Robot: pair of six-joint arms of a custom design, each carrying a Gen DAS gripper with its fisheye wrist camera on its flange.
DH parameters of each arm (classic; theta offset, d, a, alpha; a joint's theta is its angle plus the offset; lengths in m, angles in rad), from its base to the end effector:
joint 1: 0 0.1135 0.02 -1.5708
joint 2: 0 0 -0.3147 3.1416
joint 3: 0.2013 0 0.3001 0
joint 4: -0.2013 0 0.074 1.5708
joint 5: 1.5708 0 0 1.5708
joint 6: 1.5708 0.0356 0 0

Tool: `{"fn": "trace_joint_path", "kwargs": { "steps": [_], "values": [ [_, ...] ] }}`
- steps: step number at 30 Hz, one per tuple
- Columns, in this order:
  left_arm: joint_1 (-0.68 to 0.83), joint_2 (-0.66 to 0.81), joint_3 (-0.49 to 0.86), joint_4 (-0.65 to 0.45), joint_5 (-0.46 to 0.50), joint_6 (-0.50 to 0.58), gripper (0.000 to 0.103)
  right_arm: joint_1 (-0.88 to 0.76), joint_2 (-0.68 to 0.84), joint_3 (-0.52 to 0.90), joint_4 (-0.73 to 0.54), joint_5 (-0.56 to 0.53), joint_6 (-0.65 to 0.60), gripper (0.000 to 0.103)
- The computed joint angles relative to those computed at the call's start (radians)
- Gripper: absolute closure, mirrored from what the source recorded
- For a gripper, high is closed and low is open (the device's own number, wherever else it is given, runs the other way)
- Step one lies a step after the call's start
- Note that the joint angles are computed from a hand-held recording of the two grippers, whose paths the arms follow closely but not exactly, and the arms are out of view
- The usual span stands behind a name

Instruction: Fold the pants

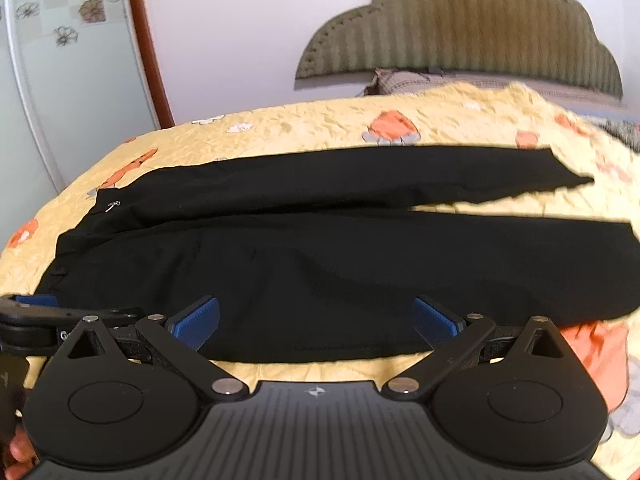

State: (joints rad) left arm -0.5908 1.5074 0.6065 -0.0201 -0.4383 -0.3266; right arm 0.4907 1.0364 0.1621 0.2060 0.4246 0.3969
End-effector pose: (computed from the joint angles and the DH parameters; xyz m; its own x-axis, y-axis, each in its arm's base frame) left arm 0.2525 -0.1512 0.1497 -0.7197 0.1329 -0.6815 0.0636 0.9900 0.1259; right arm 0.1638 0.0709 0.1313 -0.5598 0.1003 -0.8225 0.0783 0.9946 0.0680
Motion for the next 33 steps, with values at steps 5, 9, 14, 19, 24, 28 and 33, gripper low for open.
{"fn": "trace_joint_path", "kwargs": {
  "steps": [5, 9, 14, 19, 24, 28, 33],
  "values": [
    [0.022, 0.000, 0.016, -0.005, 0.024, 0.023, 0.001, -0.008, -0.010, -0.009, 0.063, -0.032, -0.048, 0.000],
    [0.044, 0.011, 0.031, -0.003, 0.042, 0.041, 0.001, -0.060, 0.022, 0.022, 0.056, -0.092, -0.054, 0.000],
    [0.074, 0.019, 0.039, 0.020, 0.061, 0.058, 0.001, -0.155, 0.081, 0.072, 0.067, -0.244, -0.104, 0.000],
    [0.142, 0.020, 0.053, 0.035, 0.116, 0.092, 0.001, -0.208, 0.230, 0.190, 0.139, -0.331, -0.271, 0.000],
    [0.243, 0.035, 0.098, 0.027, 0.160, 0.140, 0.001, -0.252, 0.495, 0.430, 0.159, -0.455, -0.452, 0.000],
    [0.351, 0.072, 0.179, -0.024, 0.213, 0.129, 0.001, -0.264, 0.738, 0.693, 0.081, -0.555, -0.617, 0.000],
    [0.431, 0.134, 0.285, -0.061, 0.200, 0.117, 0.002, -0.265, 1.013, 1.055, -0.083, -0.632, -0.804, 0.003]
  ]
}}
